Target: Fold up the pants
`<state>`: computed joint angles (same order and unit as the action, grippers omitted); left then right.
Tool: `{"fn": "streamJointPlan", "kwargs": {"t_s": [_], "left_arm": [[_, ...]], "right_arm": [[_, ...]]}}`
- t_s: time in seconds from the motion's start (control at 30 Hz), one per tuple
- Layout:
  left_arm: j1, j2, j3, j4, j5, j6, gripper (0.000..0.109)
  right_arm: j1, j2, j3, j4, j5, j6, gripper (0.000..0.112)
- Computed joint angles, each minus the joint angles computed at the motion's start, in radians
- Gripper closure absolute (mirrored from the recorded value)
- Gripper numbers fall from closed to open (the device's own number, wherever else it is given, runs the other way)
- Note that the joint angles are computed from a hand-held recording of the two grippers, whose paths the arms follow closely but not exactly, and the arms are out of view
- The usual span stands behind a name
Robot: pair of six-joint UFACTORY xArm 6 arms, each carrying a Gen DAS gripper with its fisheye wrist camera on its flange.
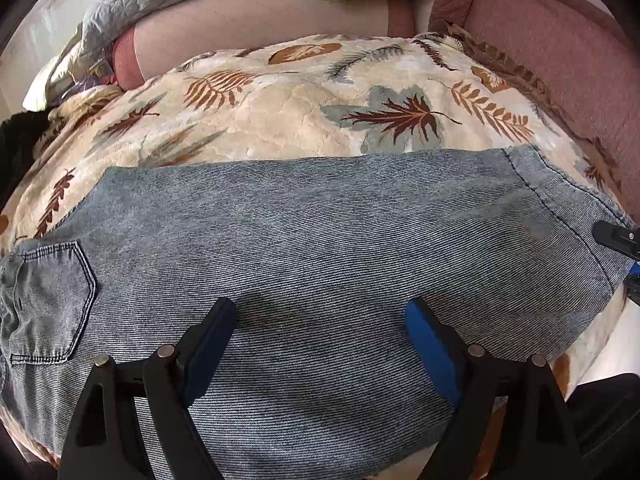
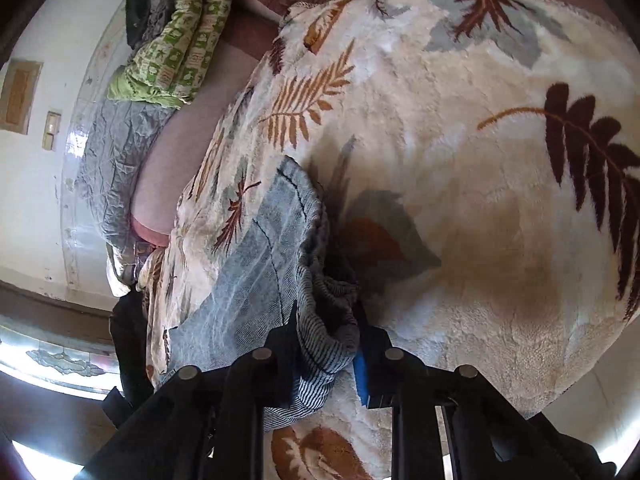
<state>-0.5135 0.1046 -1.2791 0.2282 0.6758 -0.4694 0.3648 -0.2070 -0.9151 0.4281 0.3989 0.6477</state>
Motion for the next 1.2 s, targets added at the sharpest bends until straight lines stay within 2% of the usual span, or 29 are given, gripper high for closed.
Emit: {"fn": "streamJointPlan", "kwargs": {"t_s": [0.17, 0.3, 0.47, 0.53, 0.6, 0.63, 0.7, 0.73, 0.8, 0.87, 0.97, 1.03, 1.1, 1.17, 1.2], "left_arm": [[0.070, -0.159, 0.152, -0.040, -0.122, -0.029, 0.022], [0.179, -0.318, 0.293, -0.055, -0.172, -0.068, 0.022], [0.350, -0.480, 0.430, -0.044, -0.176, -0.106, 0.022], [0.409, -0.523, 0.468, -0.044, -0.163, -0.110, 0.022], [0.451, -0.550, 0.494, -0.061, -0.148, -0.089, 0.022], [0.464, -0.558, 0.501, -0.074, -0.137, -0.073, 0.022], [0.475, -0.564, 0.509, -0.092, -0.132, -0.049, 0.022], [0.471, -0.561, 0.506, -0.084, -0.134, -0.055, 0.022], [0.447, -0.546, 0.490, -0.108, -0.149, -0.033, 0.022], [0.409, -0.530, 0.472, -0.121, -0.174, -0.013, 0.022], [0.350, -0.500, 0.443, -0.093, -0.207, -0.013, 0.022], [0.316, -0.465, 0.414, -0.094, -0.196, -0.016, 0.022], [0.286, -0.426, 0.390, -0.087, -0.181, -0.024, 0.022], [0.246, -0.354, 0.331, -0.008, -0.084, -0.027, 0.022], [0.224, -0.312, 0.298, 0.032, -0.016, -0.014, 0.022]], "right_arm": [[0.073, 0.065, -0.219, -0.350, 0.091, 0.134, 0.092], [0.217, 0.219, -0.472, -0.548, 0.156, 0.145, 0.092], [0.404, 0.524, -0.812, -0.547, 0.258, 0.006, 0.092], [0.447, 0.667, -0.942, -0.473, 0.314, -0.061, 0.089], [0.464, 0.778, -1.019, -0.325, 0.357, -0.153, 0.084], [0.471, 0.791, -1.015, -0.294, 0.354, -0.162, 0.079], [0.470, 0.726, -0.918, -0.219, 0.259, -0.218, 0.067], [0.462, 0.706, -0.895, -0.119, 0.251, -0.265, 0.052], [0.441, 0.631, -0.809, 0.049, 0.204, -0.346, 0.050], [0.424, 0.530, -0.687, 0.163, 0.114, -0.407, 0.048], [0.390, 0.396, -0.495, 0.314, -0.037, -0.437, 0.036], [0.354, 0.367, -0.423, 0.478, -0.035, -0.500, 0.036], [0.310, 0.380, -0.382, 0.597, 0.056, -0.514, 0.036], [0.295, 0.366, -0.360, 0.779, 0.051, -0.644, 0.037], [0.284, 0.357, -0.355, 0.815, 0.072, -0.661, 0.037]]}}
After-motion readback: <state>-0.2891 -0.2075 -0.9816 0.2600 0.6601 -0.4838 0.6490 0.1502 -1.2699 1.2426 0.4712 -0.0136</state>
